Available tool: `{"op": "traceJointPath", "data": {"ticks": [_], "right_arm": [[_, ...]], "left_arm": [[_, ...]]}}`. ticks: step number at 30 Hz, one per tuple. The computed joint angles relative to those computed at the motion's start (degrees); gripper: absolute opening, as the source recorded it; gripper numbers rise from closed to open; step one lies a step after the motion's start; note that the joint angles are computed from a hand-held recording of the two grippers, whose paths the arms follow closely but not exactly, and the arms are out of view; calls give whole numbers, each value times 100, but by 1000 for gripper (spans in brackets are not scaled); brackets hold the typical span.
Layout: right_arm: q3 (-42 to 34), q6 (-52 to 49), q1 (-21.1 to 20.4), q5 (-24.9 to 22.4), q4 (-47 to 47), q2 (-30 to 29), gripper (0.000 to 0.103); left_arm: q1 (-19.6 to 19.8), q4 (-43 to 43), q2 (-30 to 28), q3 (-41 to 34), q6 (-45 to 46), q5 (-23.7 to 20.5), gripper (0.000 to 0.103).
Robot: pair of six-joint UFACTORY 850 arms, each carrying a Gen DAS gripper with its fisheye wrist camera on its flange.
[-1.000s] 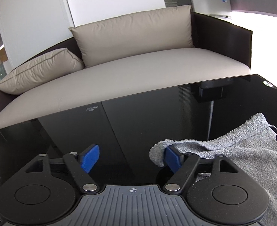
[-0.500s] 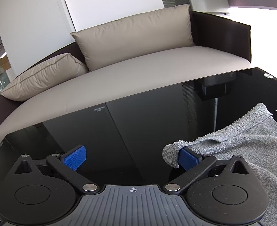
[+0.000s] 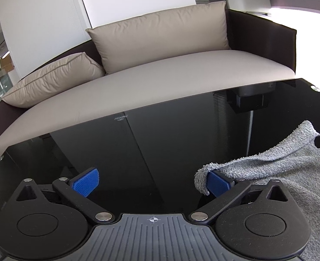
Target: Fold towel
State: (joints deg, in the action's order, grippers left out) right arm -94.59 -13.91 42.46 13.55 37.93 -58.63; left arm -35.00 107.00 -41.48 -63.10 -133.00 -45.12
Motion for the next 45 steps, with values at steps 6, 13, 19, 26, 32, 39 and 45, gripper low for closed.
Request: {"op": "traceJointPath", "data": {"ticks": [6,13,19,26,32,39,45], "right_arm": [[40,-576,50,38,434,9,36],[22,-959,73,92,748,-16,36],[-64,-2317,169,244,1810,-75,36],[-82,-3120,235,513,2518,-109,47],[-68,-3564,242,788,2956,-124,48],[-16,-3771,234,992,3265,-109,48],[27,-4032,245,1227,3678,-86,48]], "left_arm": [[83,193,-7,-61,-64,295,102],[52,146,-51,-75,80,332,102],[58,180,-27,-45,-38,393,102],[20,124,9,-6,-36,347,102],[-73,38,153,203,9,297,102],[-221,155,407,613,-229,410,102],[-416,196,374,686,-165,545,102]]}}
